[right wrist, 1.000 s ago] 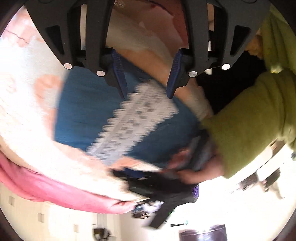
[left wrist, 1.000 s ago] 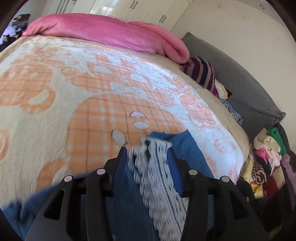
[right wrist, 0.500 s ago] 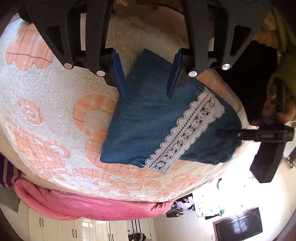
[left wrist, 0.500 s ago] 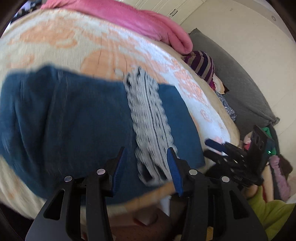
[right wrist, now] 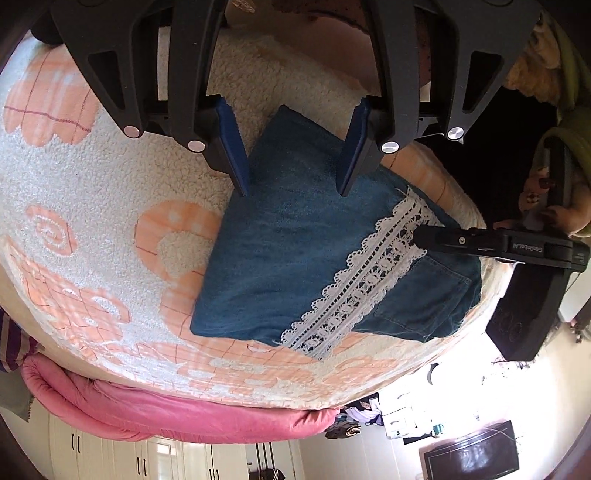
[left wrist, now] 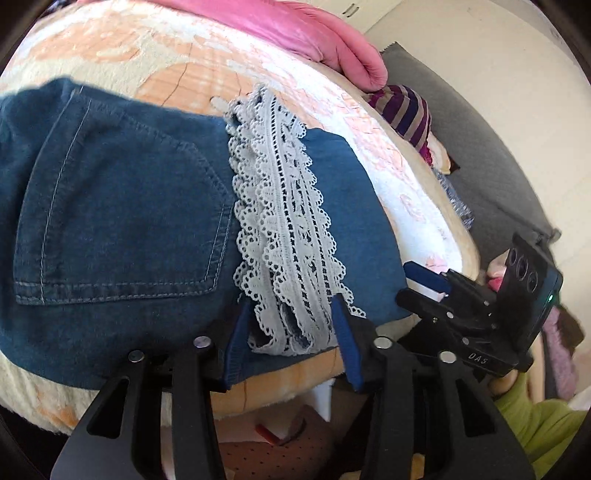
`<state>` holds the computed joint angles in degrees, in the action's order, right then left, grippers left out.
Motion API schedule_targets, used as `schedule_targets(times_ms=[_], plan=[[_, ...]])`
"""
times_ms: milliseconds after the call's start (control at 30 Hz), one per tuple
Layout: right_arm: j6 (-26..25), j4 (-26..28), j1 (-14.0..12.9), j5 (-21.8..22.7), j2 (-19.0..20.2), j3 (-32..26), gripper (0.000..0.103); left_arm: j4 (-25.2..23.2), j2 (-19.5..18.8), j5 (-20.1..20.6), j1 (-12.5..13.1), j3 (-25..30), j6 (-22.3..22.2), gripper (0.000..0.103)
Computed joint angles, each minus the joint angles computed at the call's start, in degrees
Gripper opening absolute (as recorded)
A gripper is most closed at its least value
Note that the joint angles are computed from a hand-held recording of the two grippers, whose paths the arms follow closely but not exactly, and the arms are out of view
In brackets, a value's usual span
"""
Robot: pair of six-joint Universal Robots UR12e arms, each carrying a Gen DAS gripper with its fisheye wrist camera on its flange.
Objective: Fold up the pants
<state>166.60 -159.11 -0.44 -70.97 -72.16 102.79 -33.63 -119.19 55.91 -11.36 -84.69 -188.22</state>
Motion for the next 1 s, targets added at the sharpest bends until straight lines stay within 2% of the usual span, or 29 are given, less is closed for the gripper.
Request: schedule_targets(times_ms=[33, 133, 233, 333, 433, 567, 733, 833, 933, 1000], plan=[[0.1, 0.0, 0.0, -0.1, 0.0, 0.0, 0.042, -0.3, 0.1, -0.7, -0.1, 0.1, 1.4, 0.014], [0.8, -1.3, -0.2, 0.1, -0.3, 0.2, 0.042, -1.8, 0.6, 0.9, -0.8, 0.3, 4.9, 0.014], [-0.1, -2.9, -0.7, 3.7, -0.6, 0.5, 0.043, -3.1, 0.8, 2.4, -1.1, 0.3, 6.7, 0.014], [-3.2, -1.0, 0.1, 3.0, -0.2, 0.0, 0.045, -4.1, 0.6, 3.3, -1.0, 0.4, 6.5, 0.016], [-3.2, 4.3, 0.9, -0.9, 0.8, -1.3, 0.044, -4.6, 0.6, 4.1, -1.2, 0.7, 7.5, 0.017], [-1.3, 5.9, 0.3, 0.9, 1.1, -1.7, 0.043, -4.7, 0.2, 5.2, -1.8, 1.4, 7.9, 0.019], [-1.4, 5.4, 0.2, 1.0, 1.1, -1.5, 0.044, -3.8, 0.6, 5.6, -1.9, 0.7, 8.3, 0.021], [-0.1, 3.9, 0.0, 1.7, 0.4, -0.9, 0.046, -2.8, 1.1, 5.6, -1.8, 0.2, 8.0, 0.028], [2.2, 1.2, -0.5, 1.8, -0.4, -0.3, 0.051, -0.8, 1.7, 6.7, -1.4, -0.6, 8.1, 0.038], [4.1, 0.4, -1.1, 3.2, -0.5, -0.4, 0.054, 1.0, 2.1, 7.6, -1.4, -0.9, 7.9, 0.038]])
